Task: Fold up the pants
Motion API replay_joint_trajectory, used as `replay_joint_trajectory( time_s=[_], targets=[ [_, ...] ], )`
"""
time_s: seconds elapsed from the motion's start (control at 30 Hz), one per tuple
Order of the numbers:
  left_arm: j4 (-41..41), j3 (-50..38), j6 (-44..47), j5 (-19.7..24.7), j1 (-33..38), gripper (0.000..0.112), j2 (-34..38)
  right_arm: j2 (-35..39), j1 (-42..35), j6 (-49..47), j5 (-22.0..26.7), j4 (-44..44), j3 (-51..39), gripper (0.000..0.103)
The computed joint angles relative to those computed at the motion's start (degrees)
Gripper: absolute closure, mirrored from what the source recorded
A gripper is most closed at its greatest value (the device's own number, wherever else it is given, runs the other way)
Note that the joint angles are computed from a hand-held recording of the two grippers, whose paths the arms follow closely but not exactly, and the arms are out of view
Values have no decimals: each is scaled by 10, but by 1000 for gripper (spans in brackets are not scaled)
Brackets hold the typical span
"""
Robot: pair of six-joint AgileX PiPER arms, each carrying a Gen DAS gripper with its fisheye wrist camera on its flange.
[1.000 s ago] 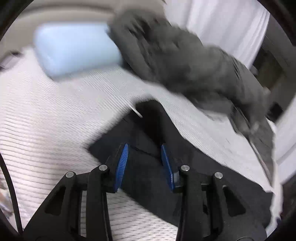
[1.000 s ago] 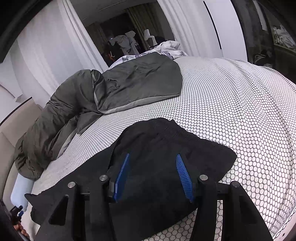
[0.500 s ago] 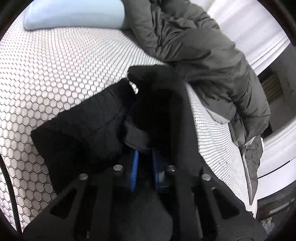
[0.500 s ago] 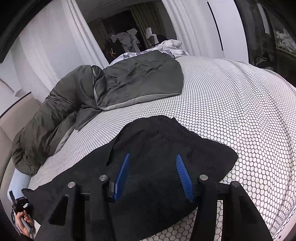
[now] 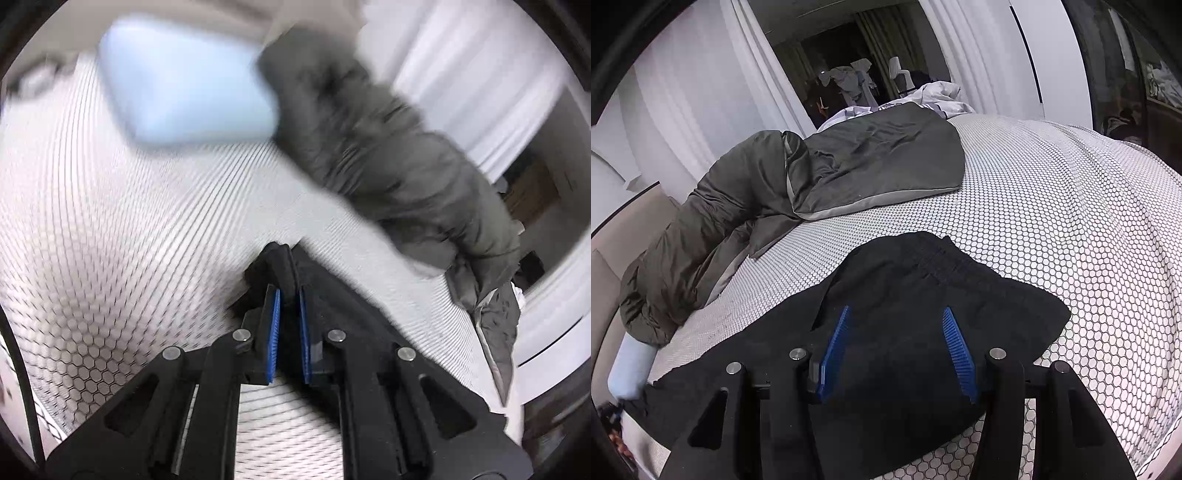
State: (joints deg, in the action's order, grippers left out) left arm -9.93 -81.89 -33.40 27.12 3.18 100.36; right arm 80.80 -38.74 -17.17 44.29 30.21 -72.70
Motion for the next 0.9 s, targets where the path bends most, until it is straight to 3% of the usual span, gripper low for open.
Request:
replay_joint_trajectory(
  time_s=[0.07, 0.17, 0.23, 0.27, 0.3, 0.33, 0.37, 0.4, 0.5, 0.57, 0.63, 0.73, 0.83, 0.9],
  targets=[
    [-46, -12, 46, 28, 19, 105, 29, 0, -8, -6, 5, 7, -1, 50],
    [20, -23, -10, 39, 6, 103, 29, 4, -20, -4, 13, 11, -5, 49],
    [69, -33, -50, 51, -7, 94, 17, 7, -23, -4, 21, 11, -8, 45],
    [116, -36, -93, 55, -21, 82, 6, 10, -22, -5, 26, 12, -10, 44],
    [140, -35, -113, 56, -29, 61, -6, 12, -21, -8, 32, 13, -13, 44],
    [147, -35, -116, 60, -36, 50, -20, 13, -16, -15, 38, 14, -16, 42],
    [146, -31, -109, 56, -44, 32, -33, 14, -9, -21, 44, 12, -19, 38],
    [128, -34, -81, 53, -54, 28, -40, 15, -1, -28, 52, 11, -24, 35],
    [92, -95, -3, 87, -96, 19, -11, 14, 38, -60, 63, 5, -30, 25],
    [128, -156, -14, 127, -139, 11, 31, 13, 81, -72, 68, -14, -35, 19],
    [140, -229, -24, 170, -179, 11, 87, 20, 125, -97, 82, -15, -42, 19],
    [65, -273, 35, 172, -204, 11, 129, 62, 212, -120, 106, -25, -82, 19],
    [96, -346, 45, 220, -233, 10, 173, 138, 306, -107, 135, -76, -175, 19],
    [120, -360, 78, 229, -248, 10, 179, 217, 371, -113, 177, -119, -280, 19]
  ],
)
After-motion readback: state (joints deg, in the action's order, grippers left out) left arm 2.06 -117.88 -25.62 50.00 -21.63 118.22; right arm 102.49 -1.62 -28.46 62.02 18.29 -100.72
